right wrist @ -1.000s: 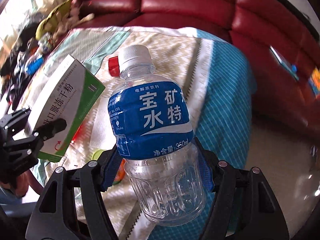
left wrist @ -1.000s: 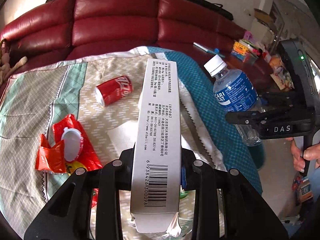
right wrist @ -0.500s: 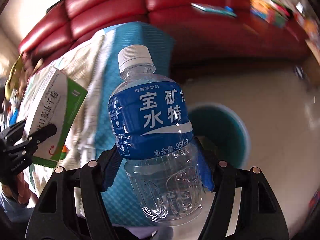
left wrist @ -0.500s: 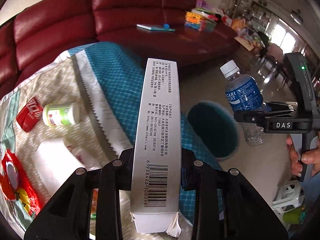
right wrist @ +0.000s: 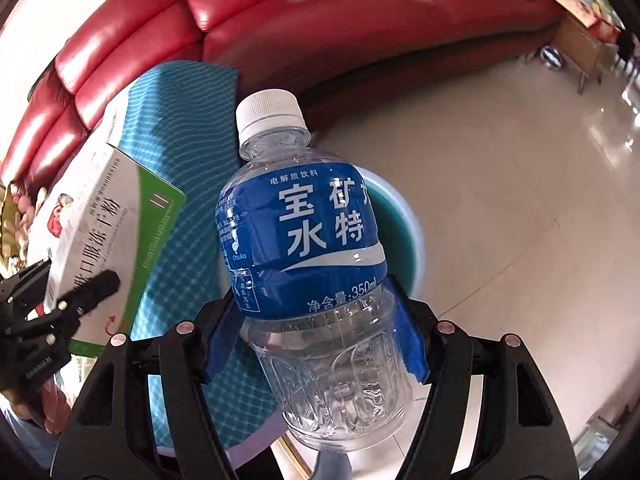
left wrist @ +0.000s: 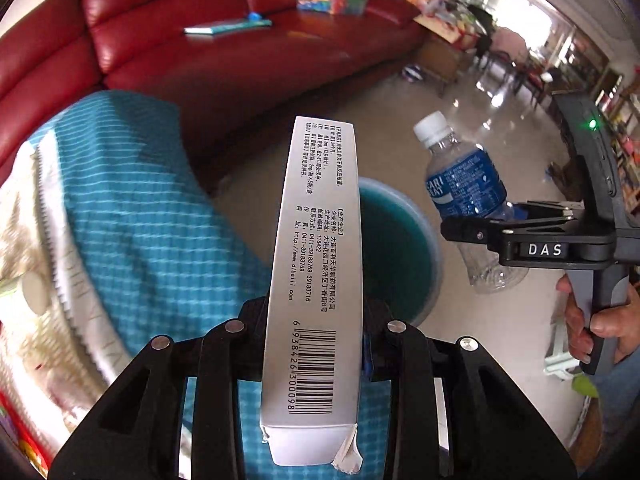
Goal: Collect trash
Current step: 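Carry the medicine box to the teal bin and open the left tool, then open the right tool to drop the water bottle into the teal bin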
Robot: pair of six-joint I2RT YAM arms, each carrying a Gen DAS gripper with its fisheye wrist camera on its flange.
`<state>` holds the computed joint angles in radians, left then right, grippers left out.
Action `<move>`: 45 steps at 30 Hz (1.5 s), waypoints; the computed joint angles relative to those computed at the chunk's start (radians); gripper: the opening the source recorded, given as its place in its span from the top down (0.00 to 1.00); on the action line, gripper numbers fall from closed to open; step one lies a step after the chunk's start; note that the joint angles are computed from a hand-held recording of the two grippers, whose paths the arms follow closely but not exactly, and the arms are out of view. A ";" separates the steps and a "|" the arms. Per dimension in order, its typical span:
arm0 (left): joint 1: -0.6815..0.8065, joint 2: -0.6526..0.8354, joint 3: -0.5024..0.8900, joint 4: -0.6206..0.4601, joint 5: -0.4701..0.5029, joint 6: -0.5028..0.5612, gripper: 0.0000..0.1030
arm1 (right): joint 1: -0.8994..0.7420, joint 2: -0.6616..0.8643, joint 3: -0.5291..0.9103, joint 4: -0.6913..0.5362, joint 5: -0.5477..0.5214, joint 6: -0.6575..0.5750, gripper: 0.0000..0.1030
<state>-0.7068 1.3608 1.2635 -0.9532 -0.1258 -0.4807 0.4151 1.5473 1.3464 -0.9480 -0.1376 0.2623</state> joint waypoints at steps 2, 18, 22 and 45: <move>0.000 0.058 0.021 0.023 0.020 0.012 0.69 | -0.013 0.015 0.003 0.009 0.004 0.001 0.37; 0.011 0.226 0.017 0.114 0.028 0.004 0.27 | -0.067 0.073 0.022 0.004 0.002 -0.032 0.37; 0.021 0.163 -0.041 0.103 0.001 -0.007 0.20 | -0.042 0.103 0.028 0.017 0.000 -0.022 0.37; 0.092 -0.107 -0.199 0.059 0.009 -0.024 0.08 | 0.033 0.144 0.087 -0.032 0.029 0.034 0.19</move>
